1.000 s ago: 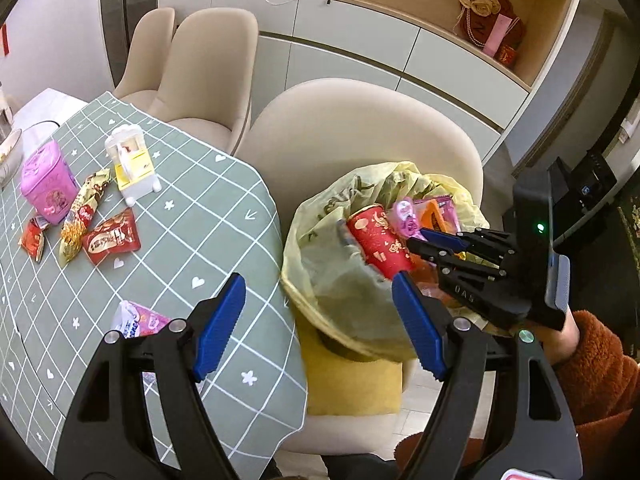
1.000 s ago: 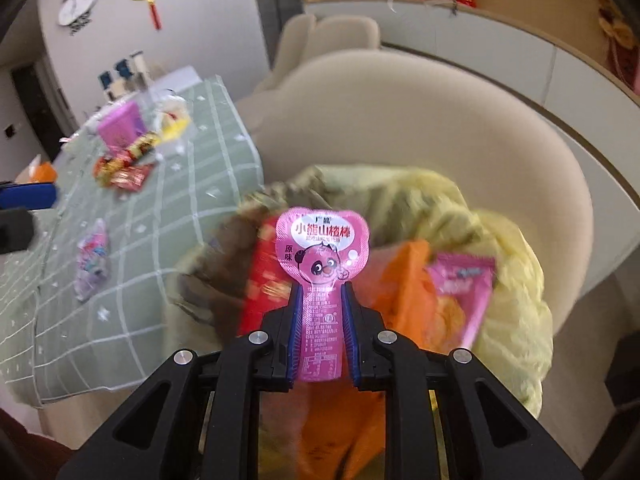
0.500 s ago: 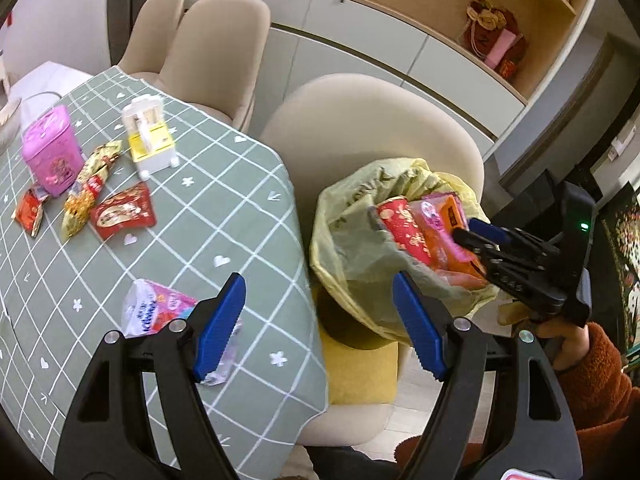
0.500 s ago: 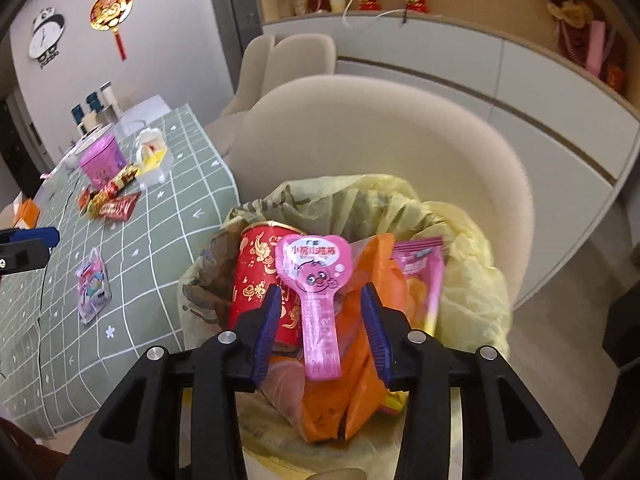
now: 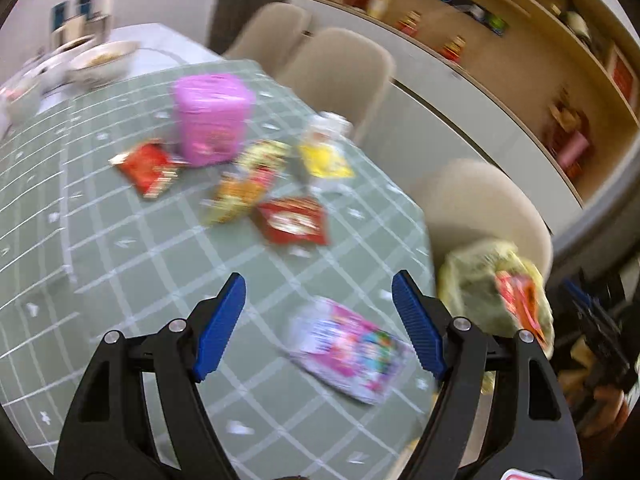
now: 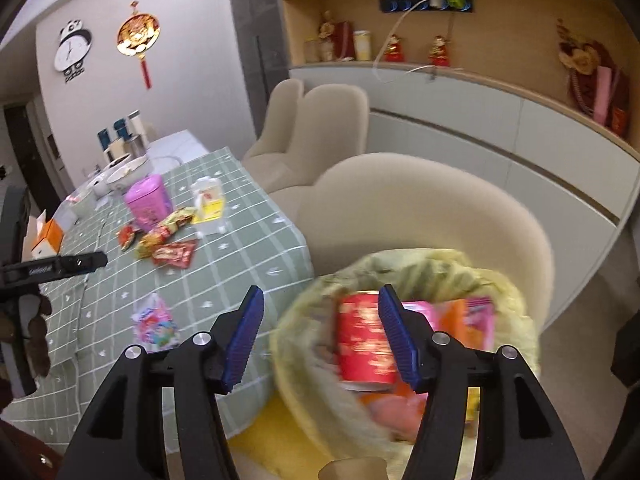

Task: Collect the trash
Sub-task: 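Grasp the red snack packet with the left tool while the right tool grasps the Kleenex pack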

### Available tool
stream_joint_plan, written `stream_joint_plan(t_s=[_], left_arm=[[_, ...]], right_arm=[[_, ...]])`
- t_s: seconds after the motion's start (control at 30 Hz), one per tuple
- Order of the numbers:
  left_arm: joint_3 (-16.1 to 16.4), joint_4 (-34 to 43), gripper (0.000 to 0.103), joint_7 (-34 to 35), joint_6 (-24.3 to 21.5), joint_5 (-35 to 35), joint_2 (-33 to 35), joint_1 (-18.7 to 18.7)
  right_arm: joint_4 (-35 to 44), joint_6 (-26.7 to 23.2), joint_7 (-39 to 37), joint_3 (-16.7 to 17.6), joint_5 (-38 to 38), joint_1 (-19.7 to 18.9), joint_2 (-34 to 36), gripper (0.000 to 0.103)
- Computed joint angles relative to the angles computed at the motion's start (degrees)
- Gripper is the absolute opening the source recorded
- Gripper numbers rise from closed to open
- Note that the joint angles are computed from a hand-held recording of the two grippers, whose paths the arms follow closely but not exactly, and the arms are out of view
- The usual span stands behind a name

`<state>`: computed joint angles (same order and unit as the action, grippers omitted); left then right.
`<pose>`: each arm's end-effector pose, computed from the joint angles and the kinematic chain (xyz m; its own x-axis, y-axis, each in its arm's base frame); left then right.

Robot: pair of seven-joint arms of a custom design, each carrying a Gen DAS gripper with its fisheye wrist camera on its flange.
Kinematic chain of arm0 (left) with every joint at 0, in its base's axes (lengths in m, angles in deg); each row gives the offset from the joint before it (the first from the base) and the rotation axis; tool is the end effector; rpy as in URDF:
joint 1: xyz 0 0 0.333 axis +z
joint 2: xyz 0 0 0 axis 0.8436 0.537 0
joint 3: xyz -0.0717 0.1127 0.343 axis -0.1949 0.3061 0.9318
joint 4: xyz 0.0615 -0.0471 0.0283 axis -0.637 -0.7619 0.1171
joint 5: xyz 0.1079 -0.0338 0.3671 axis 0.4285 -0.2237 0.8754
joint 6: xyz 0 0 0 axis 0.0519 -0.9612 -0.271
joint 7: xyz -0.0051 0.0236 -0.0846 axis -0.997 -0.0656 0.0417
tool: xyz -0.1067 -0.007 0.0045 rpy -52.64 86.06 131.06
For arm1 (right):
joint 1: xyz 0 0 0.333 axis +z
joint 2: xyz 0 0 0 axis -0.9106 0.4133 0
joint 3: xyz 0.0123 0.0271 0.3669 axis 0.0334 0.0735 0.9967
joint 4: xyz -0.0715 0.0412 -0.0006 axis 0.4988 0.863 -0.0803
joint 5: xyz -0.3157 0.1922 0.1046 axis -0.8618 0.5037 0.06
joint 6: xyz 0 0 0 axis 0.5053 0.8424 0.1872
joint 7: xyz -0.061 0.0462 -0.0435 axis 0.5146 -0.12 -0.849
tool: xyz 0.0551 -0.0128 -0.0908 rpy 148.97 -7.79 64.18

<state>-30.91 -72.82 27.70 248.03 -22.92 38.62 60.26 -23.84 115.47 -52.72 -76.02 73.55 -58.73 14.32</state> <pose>0.6161 -0.1285 0.4119 0.1680 -0.9276 0.3337 -0.7389 -0.3425 -0.5803 0.6522 0.1040 0.4374 0.3467 -0.9302 -0.1203 -0.6645 -0.1531 -0.7314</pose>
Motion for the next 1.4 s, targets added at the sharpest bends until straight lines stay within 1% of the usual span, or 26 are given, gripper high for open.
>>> stream_joint_plan(t_s=[0.03,0.13,0.23,0.3,0.33,0.37,0.4,0.43,0.47,0.57,0.63,0.7,0.77,0.8,0.87,0.9,0.93,1.0,1.03,1.07,1.1,1.13,1.23,1.27,1.33,1.4], left_arm=[[0.7,-0.4,0.072,-0.5,0.3,0.1,-0.2,0.0],[1.8,-2.1,0.072,-0.8,2.0,0.2,-0.5,2.1],[4.1,-2.1,0.072,-0.7,3.1,1.6,0.4,3.2],[2.6,-0.8,0.072,-0.3,2.8,1.1,1.9,6.1],[0.9,-0.2,0.072,0.1,2.8,0.4,2.8,8.3],[-2.3,1.1,0.072,0.7,2.6,-1.1,4.3,12.0],[-3.8,2.7,0.072,0.6,1.9,-2.4,5.9,13.9],[-3.3,4.0,0.072,-0.2,1.1,-3.1,6.8,13.9],[-1.0,6.4,0.072,-2.1,-0.3,-4.1,8.4,12.2],[3.5,13.6,0.072,-6.5,-4.1,-5.5,13.0,8.8],[5.6,18.1,0.072,-7.7,-7.6,-5.0,15.7,6.9],[6.1,21.3,0.072,-7.4,-10.6,-4.1,17.5,6.1],[6.0,23.2,0.065,-5.4,-12.7,-2.9,18.6,5.9],[6.4,23.2,0.053,-4.7,-12.5,-2.0,18.6,5.5],[3.6,22.1,0.046,-0.6,-12.3,-2.3,18.3,7.8],[3.3,21.1,0.043,0.3,-12.4,-2.3,17.6,7.9],[1.7,19.2,0.042,2.3,-12.4,-2.9,16.4,9.2],[-0.4,15.5,0.040,5.5,-11.2,-4.2,14.4,11.1],[-2.1,13.6,0.040,7.5,-10.8,-5.2,13.3,12.5],[-5.1,10.9,0.040,10.7,-10.5,-6.8,11.8,15.0],[-7.4,9.0,0.040,13.2,-10.2,-8.3,10.8,16.7],[-11.0,5.8,0.040,16.9,-9.8,-10.7,9.2,19.6],[-14.6,-0.3,0.040,20.8,-9.5,-14.3,5.3,21.7],[-14.1,-1.7,0.040,21.1,-9.4,-14.8,4.3,21.0],[-10.8,-4.7,0.041,19.9,-9.4,-14.0,1.7,17.0],[-8.8,-6.6,0.041,19.7,-9.1,-14.2,0.1,14.4]], right_arm=[[0.2,-0.4,2.3,-1.0,-2.2,1.5,0.1,0.056],[0.9,-0.2,3.1,-0.1,-3.4,2.8,0.5,0.056],[1.9,-1.0,7.4,-1.4,-7.3,5.1,1.4,0.056],[2.1,-0.7,12.5,-3.7,-12.0,7.9,2.1,0.056],[2.2,-0.2,14.8,-4.6,-14.2,9.2,2.6,0.056],[2.4,-0.1,16.6,-5.1,-16.0,10.0,3.0,0.056],[2.4,-0.2,18.4,-5.6,-17.7,10.8,3.3,0.056],[2.5,-0.2,19.7,-5.8,-19.0,11.1,3.6,0.056],[2.5,-0.2,21.0,-6.1,-20.3,11.5,3.8,0.056],[2.1,-0.3,24.0,-6.9,-24.0,12.6,4.4,0.056],[2.1,-0.7,26.0,-7.9,-26.5,13.5,4.9,0.056],[2.3,-0.9,26.9,-7.9,-28.2,13.6,5.4,0.056],[3.1,-1.6,26.9,-7.1,-28.9,12.8,6.0,0.056],[3.8,-2.4,26.5,-6.2,-28.7,12.1,6.6,0.056],[5.3,-3.6,24.6,-3.7,-27.3,10.0,7.5,0.056],[6.3,-4.9,23.0,-2.0,-26.1,8.7,8.2,0.056],[7.7,-6.6,20.8,-0.1,-24.8,7.3,9.0,0.056],[9.1,-9.2,17.4,1.6,-23.2,6.4,9.9,0.056],[10.2,-11.3,15.1,2.6,-22.3,5.8,10.5,0.056],[11.1,-13.1,12.4,3.5,-21.5,5.3,11.2,0.056],[11.7,-14.1,10.6,3.6,-20.9,5.3,11.6,0.056],[12.7,-15.7,8.9,3.6,-20.9,5.6,12.4,0.056],[15.7,-21.4,7.1,2.3,-21.2,6.6,14.4,0.056],[16.7,-23.0,7.2,1.7,-21.7,7.1,15.2,0.056],[18.3,-25.1,8.7,0.0,-23.3,8.7,16.4,0.056],[18.7,-25.8,9.0,-0.7,-24.1,9.5,17.1,0.056]])
